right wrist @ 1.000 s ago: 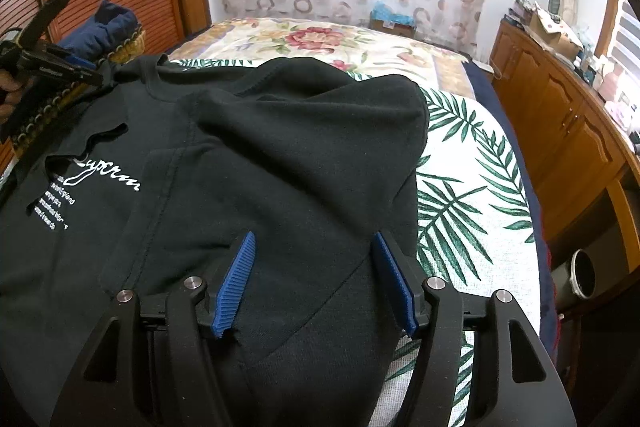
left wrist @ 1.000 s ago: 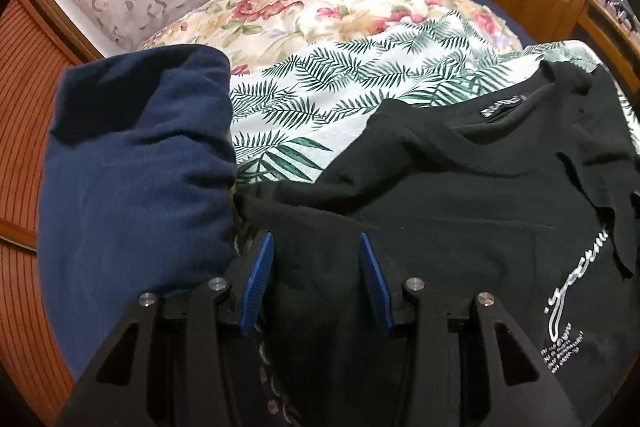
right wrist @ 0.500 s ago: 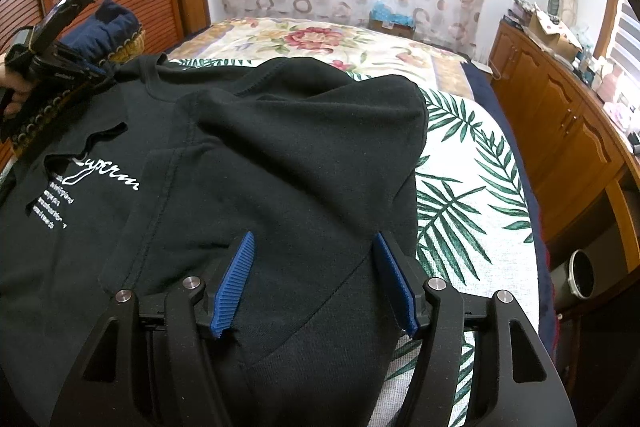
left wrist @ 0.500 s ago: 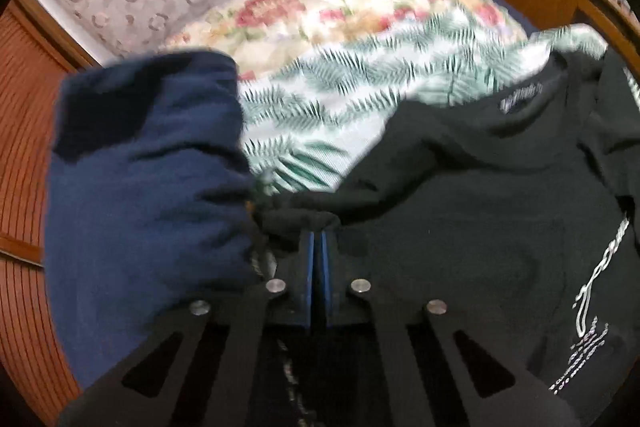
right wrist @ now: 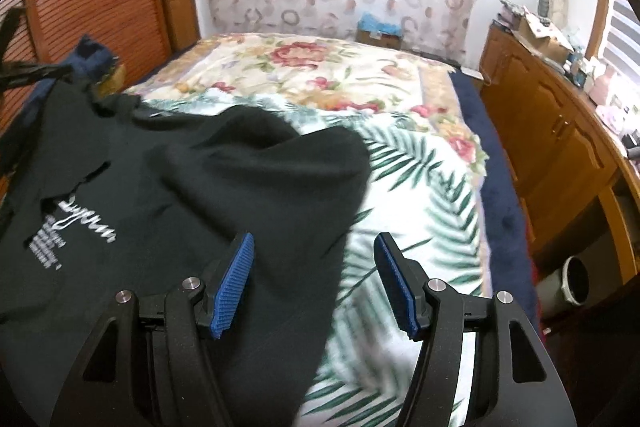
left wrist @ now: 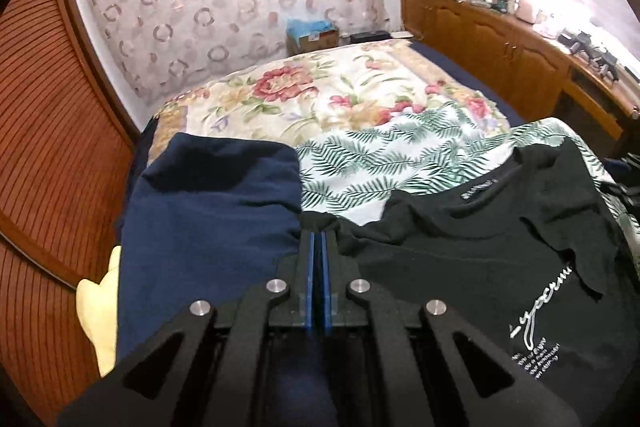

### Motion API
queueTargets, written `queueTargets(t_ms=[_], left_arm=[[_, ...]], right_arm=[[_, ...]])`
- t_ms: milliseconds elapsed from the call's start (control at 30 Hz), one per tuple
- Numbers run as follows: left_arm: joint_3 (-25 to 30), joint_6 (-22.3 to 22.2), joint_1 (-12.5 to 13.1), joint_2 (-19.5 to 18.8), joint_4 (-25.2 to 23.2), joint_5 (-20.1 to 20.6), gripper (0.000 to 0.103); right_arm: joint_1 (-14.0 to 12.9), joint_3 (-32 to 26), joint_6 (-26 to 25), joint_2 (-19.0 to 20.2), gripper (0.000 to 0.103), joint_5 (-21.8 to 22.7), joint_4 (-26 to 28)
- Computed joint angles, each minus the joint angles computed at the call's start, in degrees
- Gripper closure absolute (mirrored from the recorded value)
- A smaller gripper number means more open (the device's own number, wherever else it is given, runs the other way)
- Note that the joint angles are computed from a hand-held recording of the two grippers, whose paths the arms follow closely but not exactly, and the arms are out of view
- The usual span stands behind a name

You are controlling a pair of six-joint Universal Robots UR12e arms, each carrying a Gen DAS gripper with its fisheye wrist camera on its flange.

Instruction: Fold small clothes

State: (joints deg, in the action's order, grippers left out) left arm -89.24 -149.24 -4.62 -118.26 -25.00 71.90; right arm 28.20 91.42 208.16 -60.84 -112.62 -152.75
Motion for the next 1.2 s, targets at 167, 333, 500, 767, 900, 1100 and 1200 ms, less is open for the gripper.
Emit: queueTargets(t_ms=[167,333,500,767,900,1100,1200], left_arm=[[-1.1,0.3,0.1,0.4,1.0,-2.2,0.102],[-1.5,0.1,0.1,0.6,1.4,-3.1,0.102],[-2.3,0.3,0.4,1.0,1.8,-3.7,0.102],[-3.4,0.2,0.5,1.7,2.4,-4.6,0.102],[-4.7,1.0,0.5,2.5,3.0,-5.1,0.102],[-8.8,0.4,1.4,5.5,5.8,-9.1,0.102],[-11.7,0.4,2.3,7.6,7.5,-11.1,0.102]], right_arm=[[-1.9,0.3,1.1,0.1,0.039,1.3,1.4],[-3.3,-0.3,1.7,0.7,0.039,4.4,1.5],[-3.7,-2.4,1.1,2.0,0.039,5.4,2.4],[-4.0,-4.9,-0.2,3.8,0.053,5.7,3.6],[-4.3,-5.4,-2.5,4.0,0.094,8.9,2.7],[-2.3,-6.6,-5.0,4.3,0.096,4.8,1.8],[-1.1,-5.8,-4.9,3.6,0.097,2.9,-1.9]])
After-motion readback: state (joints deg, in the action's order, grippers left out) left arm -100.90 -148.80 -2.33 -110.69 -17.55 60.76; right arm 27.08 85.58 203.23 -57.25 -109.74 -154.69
